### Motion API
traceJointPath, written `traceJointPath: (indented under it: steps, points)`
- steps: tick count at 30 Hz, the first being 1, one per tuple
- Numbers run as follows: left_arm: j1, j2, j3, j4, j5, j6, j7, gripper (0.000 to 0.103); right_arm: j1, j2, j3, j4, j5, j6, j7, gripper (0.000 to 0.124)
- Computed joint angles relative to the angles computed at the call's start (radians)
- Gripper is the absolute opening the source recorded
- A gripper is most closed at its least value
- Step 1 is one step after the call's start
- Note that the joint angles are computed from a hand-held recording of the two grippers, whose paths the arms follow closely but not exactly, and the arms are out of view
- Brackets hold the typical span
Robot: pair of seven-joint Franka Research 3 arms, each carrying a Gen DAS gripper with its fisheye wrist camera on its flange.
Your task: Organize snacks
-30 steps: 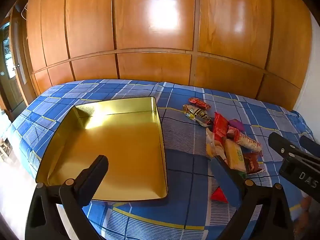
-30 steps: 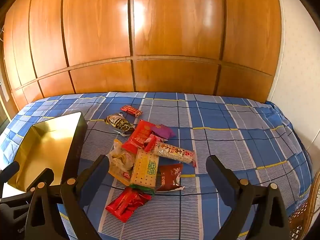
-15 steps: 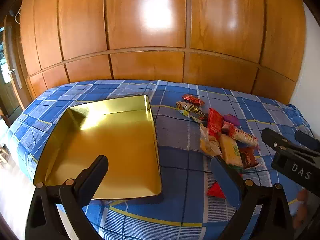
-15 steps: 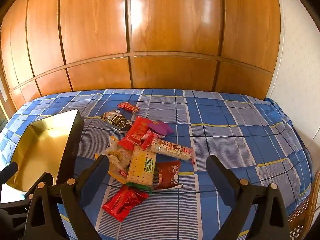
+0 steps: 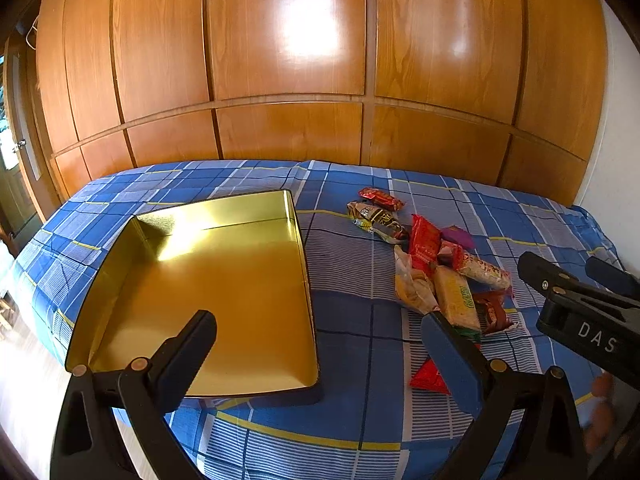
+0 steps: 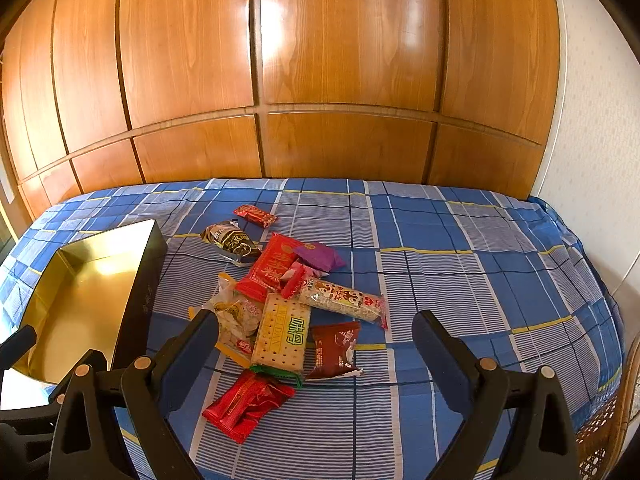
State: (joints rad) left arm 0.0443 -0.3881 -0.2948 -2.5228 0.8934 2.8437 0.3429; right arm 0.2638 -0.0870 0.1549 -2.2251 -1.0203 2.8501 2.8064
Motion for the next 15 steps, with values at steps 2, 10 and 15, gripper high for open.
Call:
traceJointPath:
  steps: [2,10,15]
  points:
    - [-0.001,0.0,0.001,-0.001,0.0,0.001,0.001,0.103,0.001,0.0,0.001,0.001,0.0,-0.004,0.003,0.099]
    - [-0.011,0.004,0.004,0.004,-0.013,-0.001,0.016,0.103,0.002,0.0,0.0,-0.001,0.005,-0.009,0.002,0.099]
    - [-0.011,0.002,0.002,0.001,-0.013,0.002,0.018,0.103,0.002,0.0,-0.001,-0.001,0.011,-0.009,-0.004,0.099]
